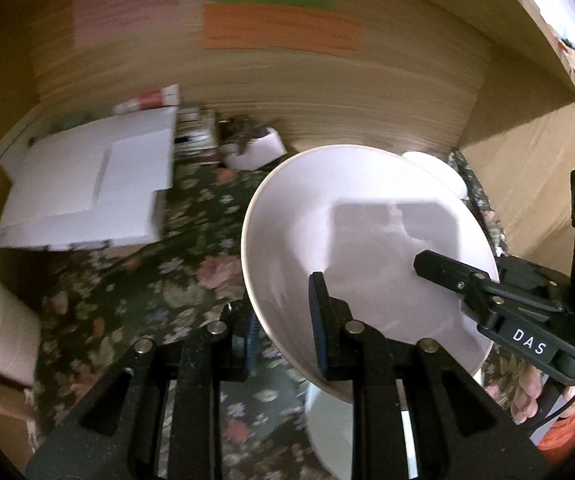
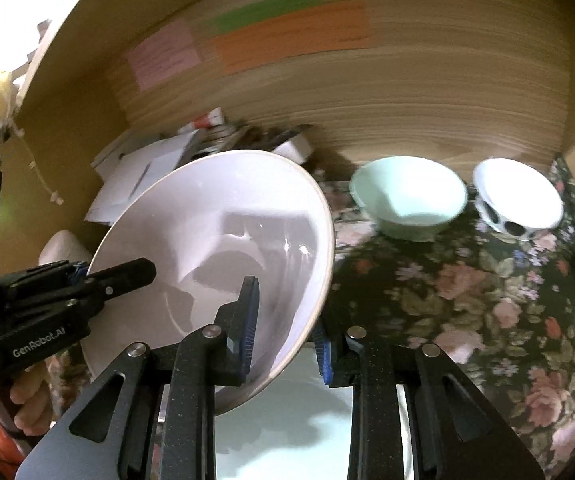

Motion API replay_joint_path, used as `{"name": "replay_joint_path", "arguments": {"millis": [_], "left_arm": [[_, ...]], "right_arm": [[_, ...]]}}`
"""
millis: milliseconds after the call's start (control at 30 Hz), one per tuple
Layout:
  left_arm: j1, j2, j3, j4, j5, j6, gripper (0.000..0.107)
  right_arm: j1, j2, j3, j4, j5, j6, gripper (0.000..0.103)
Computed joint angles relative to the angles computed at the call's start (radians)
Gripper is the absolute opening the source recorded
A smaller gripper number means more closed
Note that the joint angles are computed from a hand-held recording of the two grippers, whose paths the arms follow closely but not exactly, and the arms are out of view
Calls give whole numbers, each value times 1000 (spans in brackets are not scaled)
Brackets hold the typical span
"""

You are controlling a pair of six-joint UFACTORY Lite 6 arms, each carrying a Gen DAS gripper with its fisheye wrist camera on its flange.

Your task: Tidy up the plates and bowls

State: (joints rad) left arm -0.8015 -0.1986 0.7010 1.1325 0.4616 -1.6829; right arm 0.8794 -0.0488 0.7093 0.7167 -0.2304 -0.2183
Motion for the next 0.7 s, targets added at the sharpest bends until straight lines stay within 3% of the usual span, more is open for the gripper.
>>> {"name": "replay_joint_path", "arguments": {"millis": [467,700], "left_arm": [[28,-373,-295,-156,124,74,22],[88,-491,-433,-225,95,125,22]], "right_arm": [[131,244,215,-83,18,67,23],[151,377,323,-184,74,143,23]]}}
